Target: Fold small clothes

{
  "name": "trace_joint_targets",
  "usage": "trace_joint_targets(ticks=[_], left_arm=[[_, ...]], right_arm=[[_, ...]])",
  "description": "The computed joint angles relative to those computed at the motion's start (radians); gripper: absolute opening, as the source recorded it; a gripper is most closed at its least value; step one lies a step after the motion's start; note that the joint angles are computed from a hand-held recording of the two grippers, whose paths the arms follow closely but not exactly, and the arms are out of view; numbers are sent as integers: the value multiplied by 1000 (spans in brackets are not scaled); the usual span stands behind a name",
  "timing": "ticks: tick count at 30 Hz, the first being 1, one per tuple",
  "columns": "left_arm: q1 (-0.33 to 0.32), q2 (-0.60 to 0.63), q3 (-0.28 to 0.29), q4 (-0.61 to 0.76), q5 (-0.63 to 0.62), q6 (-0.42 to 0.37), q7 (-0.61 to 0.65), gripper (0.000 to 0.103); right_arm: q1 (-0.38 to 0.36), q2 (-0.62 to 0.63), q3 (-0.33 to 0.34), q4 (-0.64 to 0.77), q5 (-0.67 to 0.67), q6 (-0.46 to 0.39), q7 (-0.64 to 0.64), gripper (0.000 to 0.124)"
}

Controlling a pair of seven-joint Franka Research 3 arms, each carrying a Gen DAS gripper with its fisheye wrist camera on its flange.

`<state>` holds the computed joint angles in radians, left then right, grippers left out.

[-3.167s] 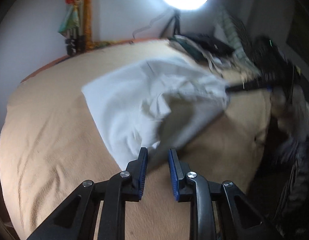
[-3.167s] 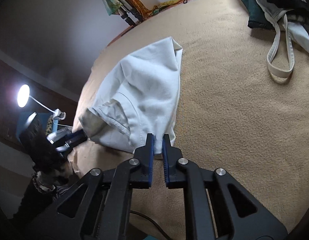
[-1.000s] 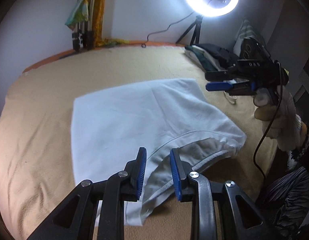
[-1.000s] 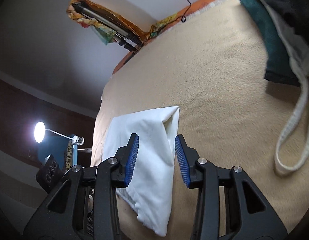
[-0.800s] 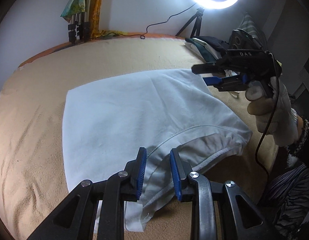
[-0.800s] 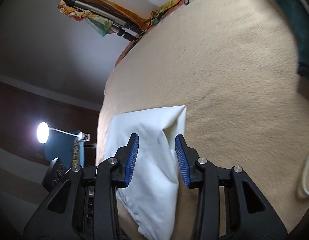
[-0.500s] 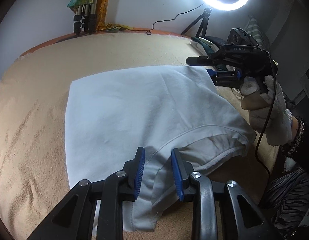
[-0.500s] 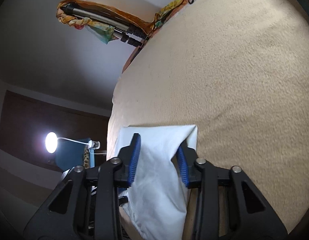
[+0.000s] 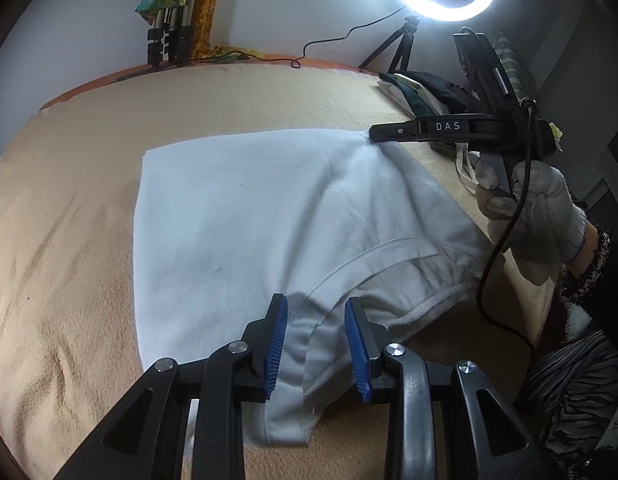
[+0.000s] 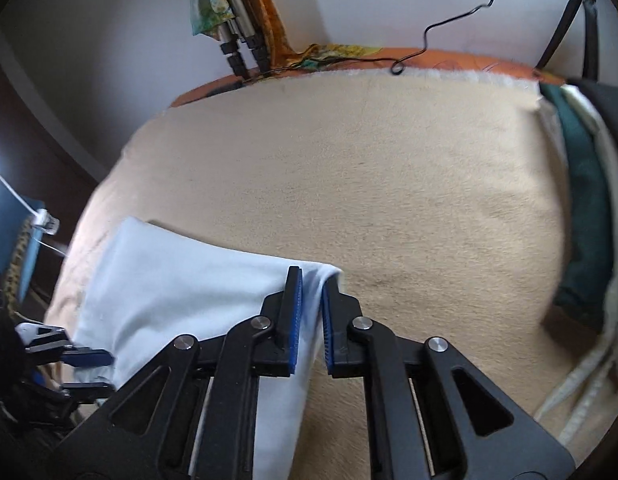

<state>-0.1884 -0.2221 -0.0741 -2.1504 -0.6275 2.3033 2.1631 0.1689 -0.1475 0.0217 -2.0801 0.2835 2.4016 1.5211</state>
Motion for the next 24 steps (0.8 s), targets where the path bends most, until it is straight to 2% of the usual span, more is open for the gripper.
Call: trace_joint_targets(ticks=[1, 7, 9, 11, 12, 13, 17, 24], left_arm=[[1, -10, 4, -7, -8, -5, 0, 31], [13, -65, 38, -41, -44, 0, 2, 35], [20, -69, 56, -37, -65, -8, -9, 43], [28, -70, 67, -33, -86, -8, -17, 45], [32, -69, 73, -30, -97, -7, -19, 46], [36, -67, 80, -26, -115, -11, -21, 47], [61, -48, 104, -12, -199, -40, -57, 56], [132, 41, 98, 36, -287, -117, -169, 58]], right_arm=[[-7, -11, 2, -6, -25, 2, 22, 25], [-21, -116, -23, -40, 33, -22, 25, 25], [-19, -161, -23, -56, 52, -33, 21, 25], [-19, -203, -15, -73, 54, -46, 31, 34], [-18, -215, -6, -81, 52, -46, 46, 42], [-13, -235, -8, -94, 66, -55, 45, 44], [4, -297, -15, -147, 117, -108, 57, 44], [2, -345, -31, -235, 169, -175, 77, 46]])
